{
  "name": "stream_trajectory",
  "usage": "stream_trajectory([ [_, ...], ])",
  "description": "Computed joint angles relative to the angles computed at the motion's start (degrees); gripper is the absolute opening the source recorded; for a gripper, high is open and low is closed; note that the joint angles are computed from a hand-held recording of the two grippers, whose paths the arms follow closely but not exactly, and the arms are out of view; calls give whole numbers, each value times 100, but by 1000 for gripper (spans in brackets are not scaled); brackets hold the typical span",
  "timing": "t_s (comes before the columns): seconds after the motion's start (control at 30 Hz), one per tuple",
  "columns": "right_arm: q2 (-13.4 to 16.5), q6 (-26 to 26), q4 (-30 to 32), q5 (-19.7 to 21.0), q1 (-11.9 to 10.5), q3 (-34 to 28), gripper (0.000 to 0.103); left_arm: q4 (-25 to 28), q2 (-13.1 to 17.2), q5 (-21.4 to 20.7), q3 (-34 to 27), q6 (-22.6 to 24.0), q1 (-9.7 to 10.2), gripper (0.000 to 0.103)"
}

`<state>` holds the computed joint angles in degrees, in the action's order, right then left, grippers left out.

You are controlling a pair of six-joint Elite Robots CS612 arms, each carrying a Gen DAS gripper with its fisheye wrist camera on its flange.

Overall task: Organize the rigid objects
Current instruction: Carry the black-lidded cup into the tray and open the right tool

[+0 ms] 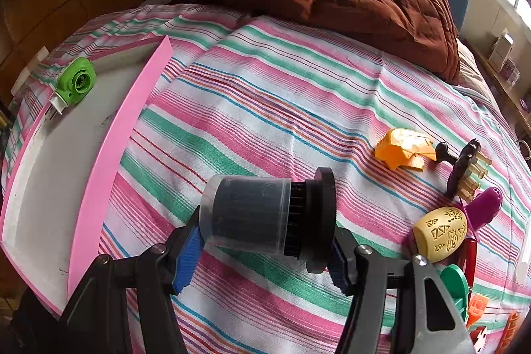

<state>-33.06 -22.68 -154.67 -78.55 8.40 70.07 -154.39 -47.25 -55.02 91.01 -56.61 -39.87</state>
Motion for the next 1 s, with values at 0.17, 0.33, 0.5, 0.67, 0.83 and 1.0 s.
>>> stream_trajectory([
  [0.17, 0, 22, -92, -42, 8, 33, 64, -83, -43, -33, 110, -86, -6, 64],
  [0.33, 4, 128, -106, -97, 20, 33, 64, -209, -77, -49, 202, -144, -12, 64],
  [0.5, -14, 262, -131, -213, 49, 70, 64, -329, -119, -14, 301, -192, -20, 64],
  [0.67, -80, 315, -148, -249, 76, 187, 64, -418, -153, -43, 393, -266, -12, 64],
  [0.83, -145, 431, -21, -230, 91, 227, 64, -477, -189, -21, 495, -340, -16, 64],
  [1.0, -235, 565, -221, -71, 123, 278, 64, -505, -219, -48, 577, -454, 5, 64],
])
